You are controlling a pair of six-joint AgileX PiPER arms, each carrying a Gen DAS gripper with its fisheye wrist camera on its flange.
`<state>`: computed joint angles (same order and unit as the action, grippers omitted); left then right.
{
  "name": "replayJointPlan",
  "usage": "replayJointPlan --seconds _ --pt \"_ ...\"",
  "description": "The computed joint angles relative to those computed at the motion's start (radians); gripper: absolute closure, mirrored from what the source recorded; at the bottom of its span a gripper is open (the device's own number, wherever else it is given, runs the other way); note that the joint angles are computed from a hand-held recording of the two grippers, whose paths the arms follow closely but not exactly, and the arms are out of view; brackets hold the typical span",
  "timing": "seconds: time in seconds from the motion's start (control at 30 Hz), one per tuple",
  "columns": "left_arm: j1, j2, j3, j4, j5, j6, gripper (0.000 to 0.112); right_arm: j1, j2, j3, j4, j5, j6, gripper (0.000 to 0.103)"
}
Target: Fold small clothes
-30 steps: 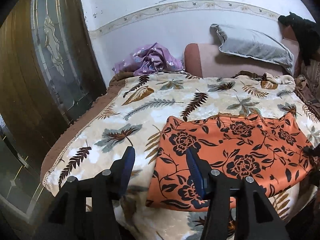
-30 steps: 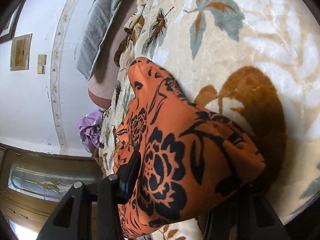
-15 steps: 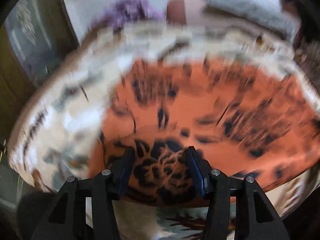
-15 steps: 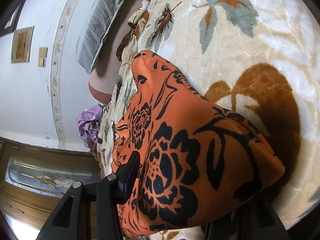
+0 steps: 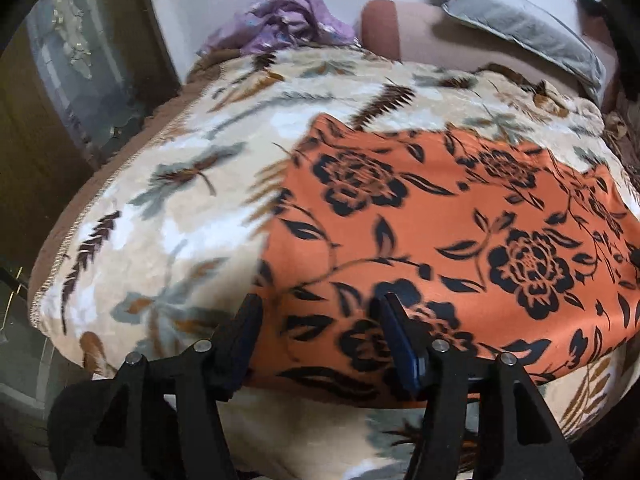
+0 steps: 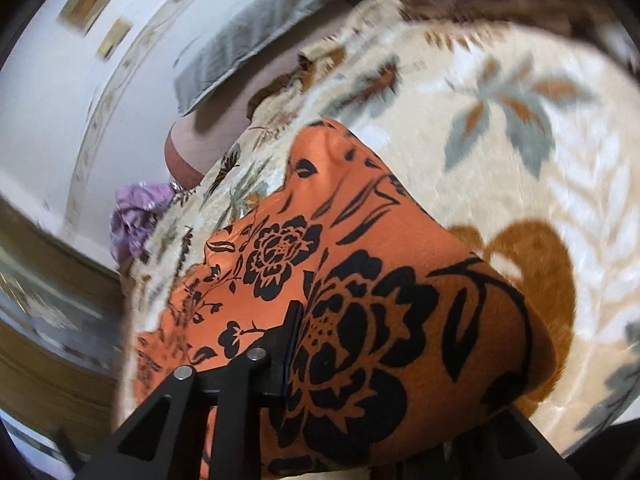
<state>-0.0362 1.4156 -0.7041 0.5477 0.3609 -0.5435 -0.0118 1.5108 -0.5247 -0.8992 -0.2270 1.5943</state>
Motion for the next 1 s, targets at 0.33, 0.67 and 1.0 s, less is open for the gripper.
replayJointPlan --seconds 0.33,0.67,1.0 --pt "0.072 0.044 0.001 -0.057 -0.069 0.086 0.047 -0.184 0.065 0.058 -0.142 -0.260 0.213 0.053" --pt "0.107 0.068 0.008 -0.204 -0.122 0.241 0.047 -0.201 0.061 0.089 -0.027 -0.265 0.126 0.069" --pt "0.135 0.089 0.009 -0.334 -0.150 0.367 0.045 -0.205 0.092 0.087 -0.006 -0.291 0.110 0.069"
